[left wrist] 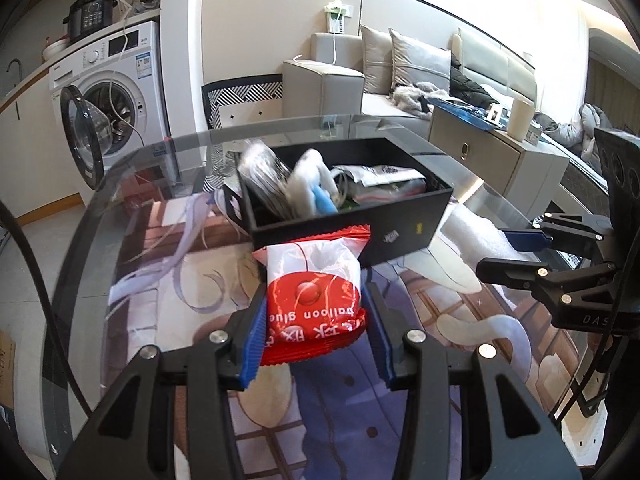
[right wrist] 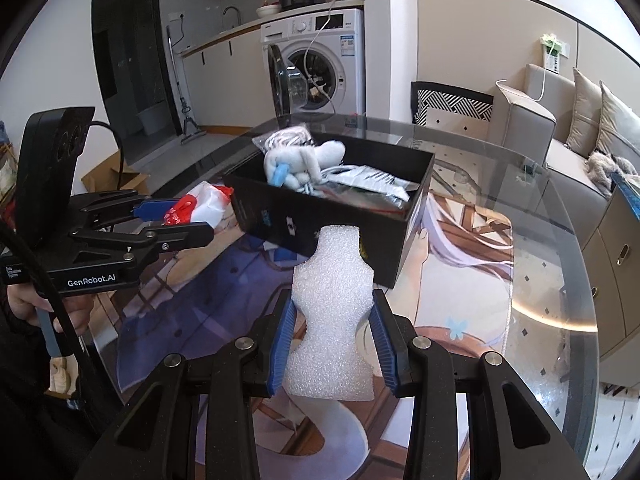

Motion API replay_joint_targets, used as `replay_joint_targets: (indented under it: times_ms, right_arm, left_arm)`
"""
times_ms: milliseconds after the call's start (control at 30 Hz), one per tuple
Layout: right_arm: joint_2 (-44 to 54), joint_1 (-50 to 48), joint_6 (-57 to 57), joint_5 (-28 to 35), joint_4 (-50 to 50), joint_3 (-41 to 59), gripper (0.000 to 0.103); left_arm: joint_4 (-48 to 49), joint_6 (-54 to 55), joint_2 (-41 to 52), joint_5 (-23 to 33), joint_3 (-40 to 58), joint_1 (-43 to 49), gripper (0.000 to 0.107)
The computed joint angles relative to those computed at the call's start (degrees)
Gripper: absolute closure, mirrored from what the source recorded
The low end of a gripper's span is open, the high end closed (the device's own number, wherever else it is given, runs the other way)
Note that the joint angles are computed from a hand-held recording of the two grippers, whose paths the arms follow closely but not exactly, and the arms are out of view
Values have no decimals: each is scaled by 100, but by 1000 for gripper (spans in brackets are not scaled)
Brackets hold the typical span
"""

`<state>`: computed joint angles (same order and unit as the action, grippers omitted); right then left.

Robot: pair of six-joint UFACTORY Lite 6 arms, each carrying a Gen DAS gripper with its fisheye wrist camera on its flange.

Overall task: Organize soft objects
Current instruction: 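Lift and carry the foam and snack packet over the black box with both grippers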

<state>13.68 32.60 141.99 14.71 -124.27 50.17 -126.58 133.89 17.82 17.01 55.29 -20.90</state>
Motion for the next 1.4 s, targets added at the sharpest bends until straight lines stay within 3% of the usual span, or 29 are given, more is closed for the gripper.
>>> replay_joint_targets:
  times_ms: [467,900,1400]
  right_arm:
    - [-305,-176,54,17,148,187,65]
    - [95,-346,-527,-175,694,993,65]
    - [771,-674,75,-326,195,1881,65]
  left_arm:
    - [240,-359,82,19,468,123,63]
    - [1291,-1441,443,-119,1386,161,63]
    - [2550,-2780,1411,-259,2709,90,63]
